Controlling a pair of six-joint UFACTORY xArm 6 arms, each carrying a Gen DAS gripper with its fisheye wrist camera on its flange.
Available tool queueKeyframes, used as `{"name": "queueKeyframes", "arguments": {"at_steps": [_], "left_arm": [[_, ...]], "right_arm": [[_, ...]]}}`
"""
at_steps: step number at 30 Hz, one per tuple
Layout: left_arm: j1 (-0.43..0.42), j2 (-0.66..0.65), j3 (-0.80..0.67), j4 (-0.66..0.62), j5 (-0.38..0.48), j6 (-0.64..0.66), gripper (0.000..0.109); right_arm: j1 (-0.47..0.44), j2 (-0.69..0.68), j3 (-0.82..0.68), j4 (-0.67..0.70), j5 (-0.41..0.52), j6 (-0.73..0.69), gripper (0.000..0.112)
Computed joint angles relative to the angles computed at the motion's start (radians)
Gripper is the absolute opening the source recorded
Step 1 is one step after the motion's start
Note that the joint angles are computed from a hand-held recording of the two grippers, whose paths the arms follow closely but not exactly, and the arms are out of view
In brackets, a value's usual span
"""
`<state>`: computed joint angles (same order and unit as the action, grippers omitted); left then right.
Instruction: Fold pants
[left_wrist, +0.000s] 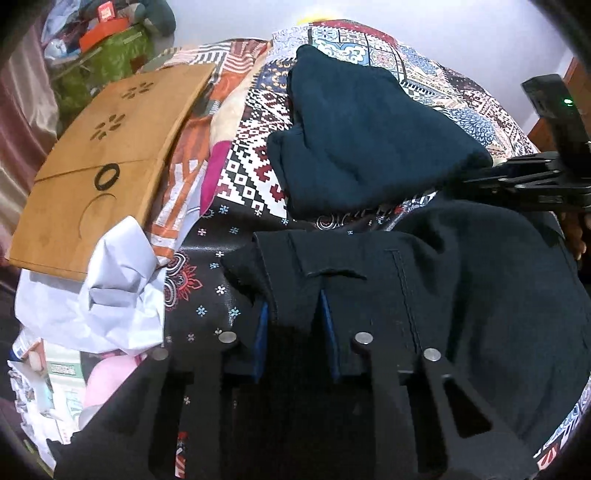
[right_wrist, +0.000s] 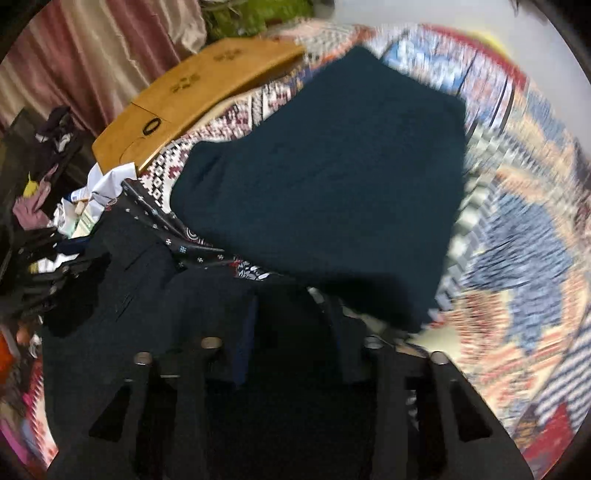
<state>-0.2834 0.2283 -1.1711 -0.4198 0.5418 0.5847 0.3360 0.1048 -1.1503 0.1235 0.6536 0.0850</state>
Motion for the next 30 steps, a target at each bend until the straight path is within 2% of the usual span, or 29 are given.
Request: {"name": "queueKeyframes", "arguments": {"at_steps": [2,4,5,8,11,14,17,18,20,21,22,23,25,30], "left_arm": [[-0.007,-0.032,0.046,0.060,-0.061,-0.024,0.022],[0.000,-0.041,0.068,0.135,-0.115,-0.076,0.019],[0.010,-0.050,0.080,0.175,-0.127,-0.115,0.019],[0.042,-0.045,0.060,0.137,-0.074,-0.113,0.018],[0.045,-0.026,0.061,0.251,-0.086,-0.213,0.017],[0.049,-0.033,0.048,0.209,-0.041,-0.192,0.016],[0.061,-0.096,0.077,0.156,-0.031,-0.154,0.019],[0.066,-0.117,0.090,0.160,-0.031,-0.157,0.024],[0.080,-0.155,0.104,0.145,-0.008,-0.151,0.042],[0.088,-0.172,0.113,0.123,0.002,-0.140,0.058],[0.098,-0.193,0.125,0.089,0.015,-0.124,0.069],[0.103,-0.206,0.134,0.072,0.025,-0.117,0.072],[0.113,-0.233,0.156,0.057,0.055,-0.118,0.072],[0.135,-0.257,0.200,0.042,0.148,-0.156,0.072]], "right_arm": [[0.019,-0.018,0.031,-0.030,-0.052,0.018,0.009],[0.039,-0.049,0.067,-0.116,-0.100,0.067,0.007],[0.051,-0.072,0.093,-0.204,-0.130,0.115,0.006],[0.062,-0.107,0.121,-0.372,-0.173,0.225,0.006],[0.062,-0.070,0.079,-0.455,-0.116,0.316,0.006],[0.071,-0.044,0.033,-0.516,-0.037,0.364,0.008],[0.065,-0.129,0.069,-0.596,-0.017,0.479,0.014],[0.062,-0.158,0.082,-0.596,-0.008,0.490,0.015],[0.057,-0.231,0.116,-0.570,0.009,0.488,0.016],[0.056,-0.275,0.141,-0.557,0.009,0.490,0.018],[0.055,-0.313,0.164,-0.541,0.006,0.488,0.028],[0.058,-0.370,0.199,-0.522,0.006,0.486,0.041],[0.074,-0.457,0.265,-0.530,-0.012,0.517,0.053],[0.138,-0.628,0.397,-0.526,0.017,0.565,0.057]]}}
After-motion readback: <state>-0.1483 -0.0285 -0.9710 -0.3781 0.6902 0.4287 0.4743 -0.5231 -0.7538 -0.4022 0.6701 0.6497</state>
